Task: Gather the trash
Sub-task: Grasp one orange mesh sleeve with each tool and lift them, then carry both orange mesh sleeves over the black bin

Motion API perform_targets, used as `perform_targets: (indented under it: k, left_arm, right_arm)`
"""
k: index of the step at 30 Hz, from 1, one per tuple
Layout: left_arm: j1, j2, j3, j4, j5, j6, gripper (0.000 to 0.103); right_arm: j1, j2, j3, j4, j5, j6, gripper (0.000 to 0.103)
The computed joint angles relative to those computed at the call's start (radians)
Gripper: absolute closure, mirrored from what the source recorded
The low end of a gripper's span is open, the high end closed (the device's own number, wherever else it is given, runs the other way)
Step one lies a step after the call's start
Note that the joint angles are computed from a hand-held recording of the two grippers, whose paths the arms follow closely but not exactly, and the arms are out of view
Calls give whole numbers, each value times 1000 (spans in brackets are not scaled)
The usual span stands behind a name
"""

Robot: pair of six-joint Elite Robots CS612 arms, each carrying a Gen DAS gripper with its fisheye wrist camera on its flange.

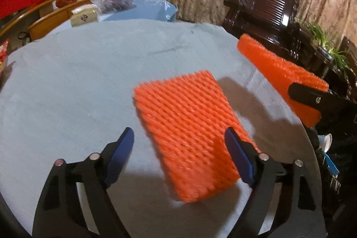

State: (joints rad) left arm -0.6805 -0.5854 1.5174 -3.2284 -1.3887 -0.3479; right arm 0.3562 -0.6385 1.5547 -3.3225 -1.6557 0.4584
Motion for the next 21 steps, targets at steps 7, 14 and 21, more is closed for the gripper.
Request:
perform_targets:
  k: [7, 14, 21]
  left_arm:
    - [-1, 6, -12, 21, -42, -30, 67]
    - [-7, -8, 1, -22, -15, -14, 91]
    - [-15, -36, 26, -72, 2, 0, 92]
  right_arm:
    - [-4, -11, 25, -24, 2, 6, 82]
    - [-3, -26, 47, -47, -2, 4, 82]
    - [2, -48, 77, -80, -24, -5, 82]
